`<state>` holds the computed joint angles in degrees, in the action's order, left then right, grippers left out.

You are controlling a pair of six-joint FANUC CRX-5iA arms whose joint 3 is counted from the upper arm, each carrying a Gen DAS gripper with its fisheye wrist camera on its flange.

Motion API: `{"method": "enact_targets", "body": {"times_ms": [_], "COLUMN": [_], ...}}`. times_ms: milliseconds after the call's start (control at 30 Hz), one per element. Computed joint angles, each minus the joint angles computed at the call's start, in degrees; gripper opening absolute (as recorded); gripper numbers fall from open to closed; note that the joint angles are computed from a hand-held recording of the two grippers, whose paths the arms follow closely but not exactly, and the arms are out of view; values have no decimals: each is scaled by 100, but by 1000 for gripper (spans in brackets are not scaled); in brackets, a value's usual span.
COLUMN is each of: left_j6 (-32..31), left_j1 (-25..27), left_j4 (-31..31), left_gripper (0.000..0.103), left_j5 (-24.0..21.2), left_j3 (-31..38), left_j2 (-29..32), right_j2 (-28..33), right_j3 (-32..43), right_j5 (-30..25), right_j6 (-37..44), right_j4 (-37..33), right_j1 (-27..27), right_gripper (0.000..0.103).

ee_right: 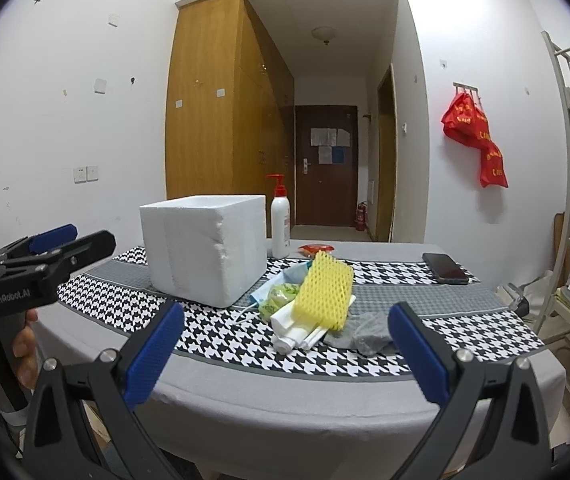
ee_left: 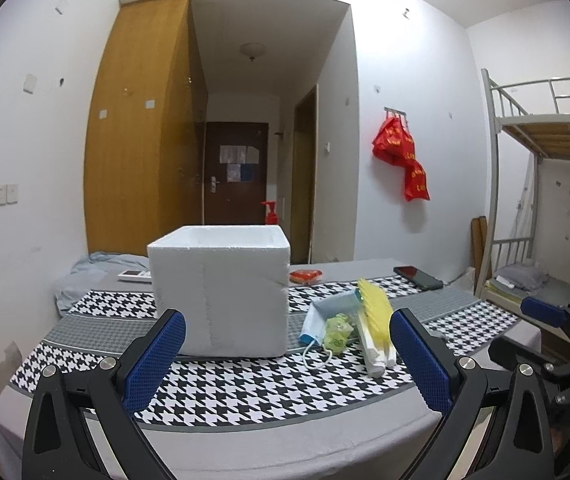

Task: Organize soft objects
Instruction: 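Move both tools toward the yellow mesh sleeve and grey sock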

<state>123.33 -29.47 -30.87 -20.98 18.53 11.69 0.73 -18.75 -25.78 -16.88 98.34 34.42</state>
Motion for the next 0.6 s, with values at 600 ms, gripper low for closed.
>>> {"method": "enact_targets", "body": {"times_ms": [600], "left_j6": [147], "left_j1": [-34], "left_j4": [-250], "left_gripper": [102], "left_j5": [-190], "left_j3": [197], "left_j2": [82], "right_j2": [37], "right_j3": [65], "right_j5": [408], "right_j6": [-293], "right_j4": [331], "right_j1": [-211], "right_gripper": [103]}}
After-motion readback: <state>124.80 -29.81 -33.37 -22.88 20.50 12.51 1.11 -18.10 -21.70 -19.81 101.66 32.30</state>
